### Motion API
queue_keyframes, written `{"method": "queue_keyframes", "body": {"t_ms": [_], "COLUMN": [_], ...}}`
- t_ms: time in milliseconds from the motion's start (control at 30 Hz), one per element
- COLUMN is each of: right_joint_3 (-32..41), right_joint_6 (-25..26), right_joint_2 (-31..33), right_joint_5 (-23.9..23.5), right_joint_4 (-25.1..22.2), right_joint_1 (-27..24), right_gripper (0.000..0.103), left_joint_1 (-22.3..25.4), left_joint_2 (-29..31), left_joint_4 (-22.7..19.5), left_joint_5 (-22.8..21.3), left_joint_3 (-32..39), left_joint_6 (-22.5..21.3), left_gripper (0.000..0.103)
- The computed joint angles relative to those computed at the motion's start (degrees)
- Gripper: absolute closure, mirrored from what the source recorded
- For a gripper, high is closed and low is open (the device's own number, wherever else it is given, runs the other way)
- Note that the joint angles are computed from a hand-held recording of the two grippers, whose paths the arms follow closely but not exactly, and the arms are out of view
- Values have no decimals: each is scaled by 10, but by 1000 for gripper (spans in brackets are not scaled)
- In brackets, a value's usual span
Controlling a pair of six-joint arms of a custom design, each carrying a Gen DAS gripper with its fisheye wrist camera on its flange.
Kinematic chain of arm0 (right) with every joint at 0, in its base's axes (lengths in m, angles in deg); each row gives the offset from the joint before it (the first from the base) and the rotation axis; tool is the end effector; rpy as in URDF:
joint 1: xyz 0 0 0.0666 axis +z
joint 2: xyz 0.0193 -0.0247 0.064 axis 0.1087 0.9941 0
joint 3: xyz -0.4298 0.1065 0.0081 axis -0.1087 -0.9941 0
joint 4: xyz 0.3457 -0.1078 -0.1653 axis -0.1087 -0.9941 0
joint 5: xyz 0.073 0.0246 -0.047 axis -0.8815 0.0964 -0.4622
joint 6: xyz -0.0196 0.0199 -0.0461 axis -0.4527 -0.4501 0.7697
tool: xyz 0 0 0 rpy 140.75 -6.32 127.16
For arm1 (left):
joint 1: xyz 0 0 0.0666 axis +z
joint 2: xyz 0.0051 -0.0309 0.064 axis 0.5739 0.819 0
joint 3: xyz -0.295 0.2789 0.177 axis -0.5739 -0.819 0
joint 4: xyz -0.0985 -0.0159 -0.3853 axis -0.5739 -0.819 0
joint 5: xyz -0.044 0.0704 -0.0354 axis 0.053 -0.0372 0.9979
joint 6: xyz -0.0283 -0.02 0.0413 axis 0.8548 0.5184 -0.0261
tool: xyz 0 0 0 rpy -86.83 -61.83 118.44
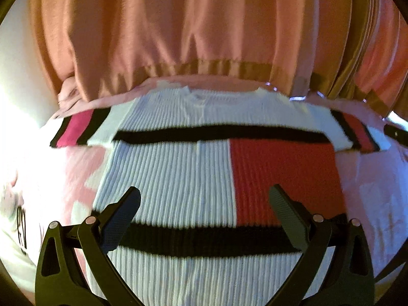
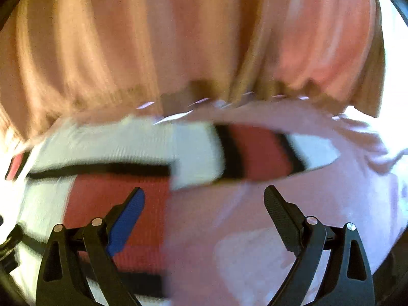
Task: Fold small clothes
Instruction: 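Grasp the sleeve cuff with the right gripper and fold it over the body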
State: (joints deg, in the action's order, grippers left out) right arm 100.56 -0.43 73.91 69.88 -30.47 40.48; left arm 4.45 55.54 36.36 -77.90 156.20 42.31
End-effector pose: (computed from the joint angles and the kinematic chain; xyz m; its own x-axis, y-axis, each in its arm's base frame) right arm 0.2945 0.1721 0.4734 -0.5960 0.3681 -0.7137 0.5143 0.8575 0.0127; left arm 0.3539 -0.2012 0.4835 -0.6863 0.1926 -0.7014 0.2545 0.9669 0.0165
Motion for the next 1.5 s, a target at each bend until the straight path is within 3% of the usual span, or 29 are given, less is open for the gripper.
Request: {"method": "queue_keyframes", "body": {"t_ms": [200,300,433,567,667,700,800,833,867,900,1033,1167,1267,1400,1500], "right_joint_3": [-99,-133,-167,-197,-207,-207,-208,-210,-207,-202,-150,-50,47,165,251], "right_joint_6": [10,36,44,58,60,62,74,85,93,87,113,177,227,253,258], "right_joint_2": [-52,-55,-58,-46,-37,-32,-25,-25,-25,-27,-50,-29,41,158,257], "right_joint_5": [-127,-147,-162,-227,-246,-246,-250,-258,-283,-280,-261,-241,-257,-302,-339], "right_joint_4": [89,112,138,202,234,239,259,275,283,283,320,359,376,371,338], "right_joint_1": [-226,-300,-374,-449,-464,-464,-462,-463,-466,-459,-391,-251,-147,-66,-25], "right_gripper": [11,17,17,17,17,24,50,79,91,96,97,97,97,97,95], "left_joint_1": [11,8,4,3,6,6,3,2,2,3,8,15,18,28,40], "left_joint_2": [51,66,83,97,108,111,112,112,112,111,111,109,102,93,88], "left_joint_4": [32,39,31,21,6,3,6,8,8,8,6,3,7,12,13], "left_joint_5": [-14,-28,-13,-6,11,12,8,6,6,7,11,25,28,27,30], "left_joint_3": [45,47,56,64,70,71,70,70,70,70,74,78,77,74,71], "left_joint_6": [-13,-9,-20,-16,-4,-1,-5,-8,-9,-10,-8,1,5,7,5], "left_gripper": [5,5,5,5,5,5,5,5,5,5,5,5,5,5,5]}}
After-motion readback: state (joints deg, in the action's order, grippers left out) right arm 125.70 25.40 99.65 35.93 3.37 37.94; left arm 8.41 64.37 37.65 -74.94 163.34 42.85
